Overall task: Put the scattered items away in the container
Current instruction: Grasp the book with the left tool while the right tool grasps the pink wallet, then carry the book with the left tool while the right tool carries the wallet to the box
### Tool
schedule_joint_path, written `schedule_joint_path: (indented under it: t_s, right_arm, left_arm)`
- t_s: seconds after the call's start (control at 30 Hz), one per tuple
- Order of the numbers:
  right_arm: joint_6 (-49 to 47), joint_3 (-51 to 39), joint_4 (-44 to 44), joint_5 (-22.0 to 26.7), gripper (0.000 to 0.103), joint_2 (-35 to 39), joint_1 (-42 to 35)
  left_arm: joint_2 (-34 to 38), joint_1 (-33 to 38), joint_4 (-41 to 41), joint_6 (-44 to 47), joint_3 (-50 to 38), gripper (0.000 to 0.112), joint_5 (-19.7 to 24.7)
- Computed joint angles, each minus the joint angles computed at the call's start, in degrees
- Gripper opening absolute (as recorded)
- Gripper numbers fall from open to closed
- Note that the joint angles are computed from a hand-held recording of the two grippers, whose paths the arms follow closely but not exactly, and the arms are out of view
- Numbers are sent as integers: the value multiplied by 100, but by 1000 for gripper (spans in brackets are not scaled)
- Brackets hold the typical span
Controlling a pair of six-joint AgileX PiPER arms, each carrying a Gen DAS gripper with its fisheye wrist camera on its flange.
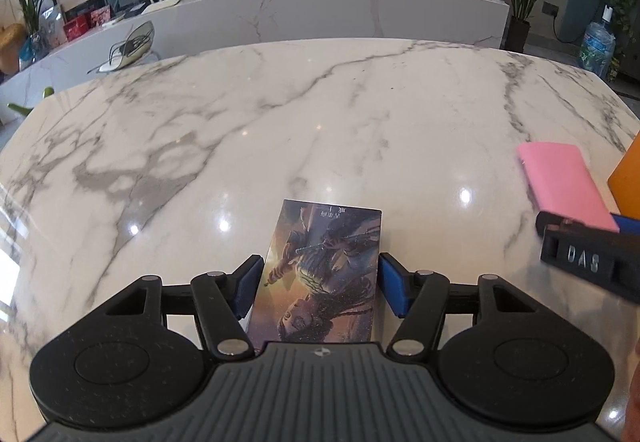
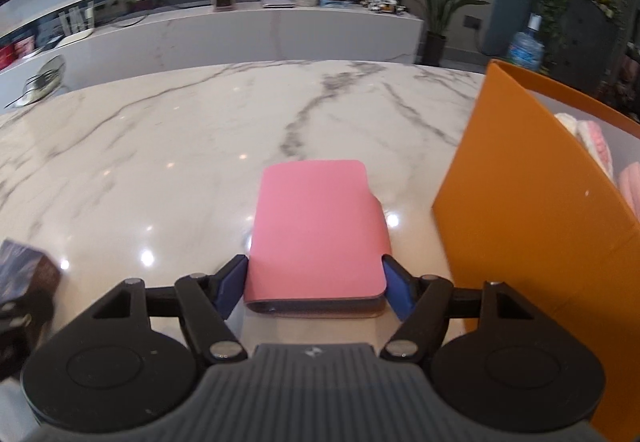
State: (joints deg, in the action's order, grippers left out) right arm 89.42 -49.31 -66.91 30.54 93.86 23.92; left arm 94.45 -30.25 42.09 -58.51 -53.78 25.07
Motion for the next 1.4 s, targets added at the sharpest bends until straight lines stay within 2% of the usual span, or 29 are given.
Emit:
schedule_joint_path:
  t_s: [0.1, 0.33, 0.63, 0.87, 1.07, 1.23, 1.4]
  right_arm:
    - [-391, 154, 324, -147, 73, -241, 86]
    - [-1521, 473, 1524, -259, 72, -902, 263]
    - [-1942, 904, 2165, 269, 72, -2080, 982]
    - [-1621, 1105, 2030, 1013, 72, -3112, 1720]
    - [-1137, 1202, 1655, 1827, 72, -3926, 2473]
    - [-781, 1248, 1302, 2543, 72, -4484, 3084]
    - [-497, 1292, 991, 3310, 72, -5014, 3600]
  left_arm:
    - [-168, 33, -300, 187, 103, 72, 73]
    - [-745, -191, -122, -49, 366, 72, 424]
    - [-1692, -853, 111, -472, 563, 71, 1295]
    - [-2271, -1681, 454, -946, 461, 72, 2270]
    - [-2487, -2495, 780, -1319, 240, 72, 3024]
    - [-2448, -3070, 998, -1541, -26, 72, 3485]
    - [-2245, -3558, 1196, -1628, -340, 71, 3744]
